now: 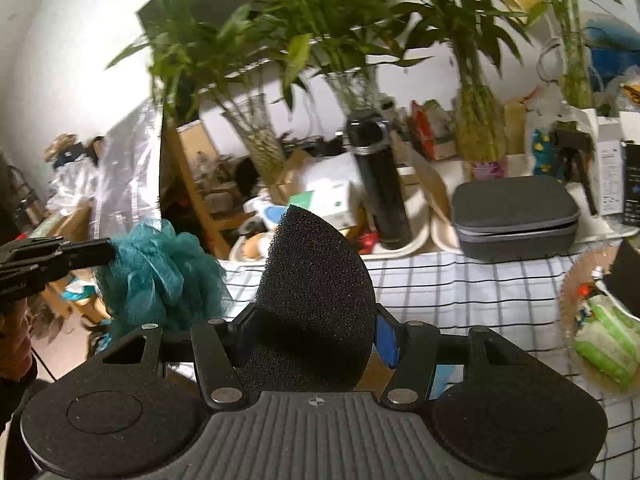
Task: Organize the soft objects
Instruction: 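Carry the loofah and foam wedge into the cardboard box and open both grippers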
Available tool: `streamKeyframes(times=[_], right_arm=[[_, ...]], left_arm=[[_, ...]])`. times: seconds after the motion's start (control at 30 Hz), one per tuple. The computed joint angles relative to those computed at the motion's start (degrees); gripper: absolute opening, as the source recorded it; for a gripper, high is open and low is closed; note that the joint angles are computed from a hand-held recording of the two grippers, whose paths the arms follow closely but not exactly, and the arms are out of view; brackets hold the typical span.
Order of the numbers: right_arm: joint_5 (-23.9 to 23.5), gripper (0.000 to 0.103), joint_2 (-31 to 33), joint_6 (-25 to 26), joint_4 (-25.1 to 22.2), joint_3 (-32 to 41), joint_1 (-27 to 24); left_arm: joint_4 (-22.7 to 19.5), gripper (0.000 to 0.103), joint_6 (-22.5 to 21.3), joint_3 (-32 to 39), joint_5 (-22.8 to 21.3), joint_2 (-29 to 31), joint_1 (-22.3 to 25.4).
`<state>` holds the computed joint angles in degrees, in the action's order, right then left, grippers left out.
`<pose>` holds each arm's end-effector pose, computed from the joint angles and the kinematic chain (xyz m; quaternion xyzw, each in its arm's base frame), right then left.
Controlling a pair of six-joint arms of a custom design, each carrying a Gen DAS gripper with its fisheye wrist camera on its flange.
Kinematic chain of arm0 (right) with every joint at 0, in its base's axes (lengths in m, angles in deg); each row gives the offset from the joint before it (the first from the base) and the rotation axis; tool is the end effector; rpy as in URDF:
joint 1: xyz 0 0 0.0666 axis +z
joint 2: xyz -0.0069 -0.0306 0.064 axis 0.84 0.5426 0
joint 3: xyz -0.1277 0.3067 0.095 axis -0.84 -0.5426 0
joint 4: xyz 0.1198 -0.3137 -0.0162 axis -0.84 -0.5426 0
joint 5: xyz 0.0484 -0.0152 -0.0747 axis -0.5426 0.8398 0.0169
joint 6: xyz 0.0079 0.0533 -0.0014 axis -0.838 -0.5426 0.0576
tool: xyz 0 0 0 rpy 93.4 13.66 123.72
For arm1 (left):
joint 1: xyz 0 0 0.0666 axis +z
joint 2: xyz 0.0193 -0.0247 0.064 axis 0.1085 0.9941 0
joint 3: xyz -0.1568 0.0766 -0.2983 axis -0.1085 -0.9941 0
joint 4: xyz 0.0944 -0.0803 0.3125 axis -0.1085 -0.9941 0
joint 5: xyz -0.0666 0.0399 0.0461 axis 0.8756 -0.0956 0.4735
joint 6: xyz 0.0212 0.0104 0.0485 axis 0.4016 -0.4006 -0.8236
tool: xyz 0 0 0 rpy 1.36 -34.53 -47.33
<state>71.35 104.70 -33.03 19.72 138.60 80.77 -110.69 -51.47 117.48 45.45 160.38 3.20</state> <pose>0.5136 0.2345 0.5266 -0.0999 0.8846 0.2692 0.3675 0.4494 -0.0391 0.5641 0.2408 0.8395 -0.1376 0.4672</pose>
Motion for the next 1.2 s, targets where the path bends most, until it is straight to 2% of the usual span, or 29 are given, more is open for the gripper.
streamKeyframes(times=[0.2,0.37,0.5,0.63,0.83,0.87,0.93,1.0,1.1,1.2], right_arm=[[-3.7,0.061,-2.7,3.3,0.6,-3.8,1.2],[-6.9,0.061,-4.1,5.4,0.2,-5.8,2.1],[-6.8,0.062,-3.6,7.5,-2.6,-4.9,3.1],[-6.9,0.062,-3.8,8.6,-4.3,-5.1,3.9],[-6.0,0.062,-4.9,9.3,-5.6,-6.4,4.7],[-6.0,0.062,-5.1,9.4,-5.6,-6.7,4.8],[-5.9,0.062,-5.3,9.5,-6.1,-7.0,4.9],[-5.7,0.062,-5.3,10.1,-6.9,-6.8,4.9],[-5.4,0.062,-4.9,10.5,-8.8,-5.9,5.1],[-5.1,0.063,-4.5,11.1,-10.3,-5.3,5.3]], left_arm=[[-5.8,0.002,-4.1,-1.0,-2.3,-2.7,-1.8],[-11.8,0.002,-6.3,0.4,-4.1,-2.6,-2.4],[-17.0,0.002,-8.2,3.0,-6.2,-1.4,-3.1],[-20.5,0.003,-9.8,4.3,-8.5,-0.7,-3.6],[-22.3,0.007,-12.4,3.3,-9.2,-1.2,-3.7],[-22.6,0.009,-12.6,3.2,-9.4,-1.3,-3.8],[-22.0,0.033,-13.0,2.2,-10.4,-2.2,-4.0],[-19.4,0.048,-13.3,-0.8,-11.2,-4.1,-3.9],[-18.0,0.056,-12.9,-3.2,-12.1,-5.5,-3.8],[-17.9,0.057,-12.1,-4.3,-12.5,-5.8,-3.4]])
